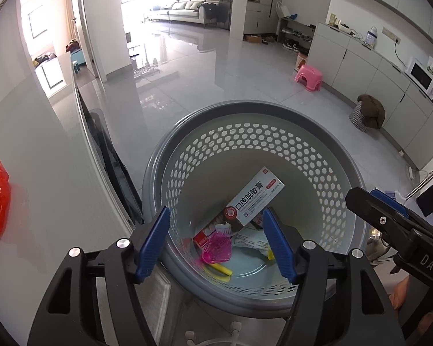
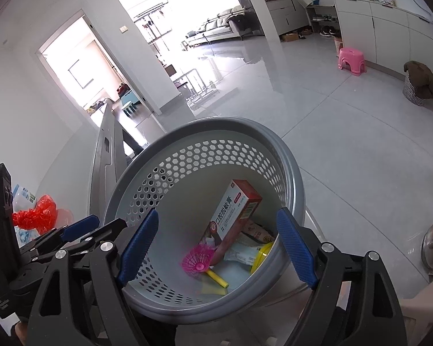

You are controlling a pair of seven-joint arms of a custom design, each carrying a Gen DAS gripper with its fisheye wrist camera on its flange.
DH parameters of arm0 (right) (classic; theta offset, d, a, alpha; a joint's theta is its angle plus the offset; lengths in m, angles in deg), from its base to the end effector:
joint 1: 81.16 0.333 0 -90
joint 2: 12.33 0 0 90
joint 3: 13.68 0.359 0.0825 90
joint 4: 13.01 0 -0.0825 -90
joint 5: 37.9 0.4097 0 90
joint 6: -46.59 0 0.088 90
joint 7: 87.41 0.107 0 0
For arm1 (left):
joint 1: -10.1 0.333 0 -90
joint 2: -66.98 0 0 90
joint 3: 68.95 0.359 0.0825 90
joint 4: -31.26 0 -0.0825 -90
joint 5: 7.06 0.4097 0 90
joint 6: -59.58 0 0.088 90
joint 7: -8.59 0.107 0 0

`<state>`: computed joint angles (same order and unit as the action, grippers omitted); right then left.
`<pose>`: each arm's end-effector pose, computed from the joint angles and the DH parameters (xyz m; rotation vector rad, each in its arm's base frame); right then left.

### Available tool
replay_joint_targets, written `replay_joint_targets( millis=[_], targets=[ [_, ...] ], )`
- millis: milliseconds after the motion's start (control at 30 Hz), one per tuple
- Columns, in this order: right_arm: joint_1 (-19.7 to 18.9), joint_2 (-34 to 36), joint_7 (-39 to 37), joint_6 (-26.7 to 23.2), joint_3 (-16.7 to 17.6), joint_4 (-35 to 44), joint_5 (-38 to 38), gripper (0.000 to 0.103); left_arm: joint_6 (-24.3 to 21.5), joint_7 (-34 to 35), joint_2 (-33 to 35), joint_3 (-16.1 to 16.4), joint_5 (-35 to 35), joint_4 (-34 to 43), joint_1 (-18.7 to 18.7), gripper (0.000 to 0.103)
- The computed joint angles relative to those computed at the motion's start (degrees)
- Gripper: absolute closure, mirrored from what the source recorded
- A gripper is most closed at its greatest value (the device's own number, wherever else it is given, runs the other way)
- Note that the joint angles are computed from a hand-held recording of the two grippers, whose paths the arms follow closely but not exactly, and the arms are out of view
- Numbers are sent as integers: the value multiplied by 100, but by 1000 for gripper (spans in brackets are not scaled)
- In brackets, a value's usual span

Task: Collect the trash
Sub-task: 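Open both tools to drop shuttlecock and yellow ring into basket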

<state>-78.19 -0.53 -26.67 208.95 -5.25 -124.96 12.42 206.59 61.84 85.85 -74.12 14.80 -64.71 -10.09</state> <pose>0.6613 0.0868 0.4646 -1.5950 1.6980 -0.2055 0.6621 -0.3108 0.5051 -1.8440 1.9370 -0.6585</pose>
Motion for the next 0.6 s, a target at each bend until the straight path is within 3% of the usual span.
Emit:
replay_joint_targets(
  millis=[600],
  targets=[
    [161,-333,-143,127,-50,-328,304,23,116,-276,-370,-5,190,-382,56,29]
  ],
)
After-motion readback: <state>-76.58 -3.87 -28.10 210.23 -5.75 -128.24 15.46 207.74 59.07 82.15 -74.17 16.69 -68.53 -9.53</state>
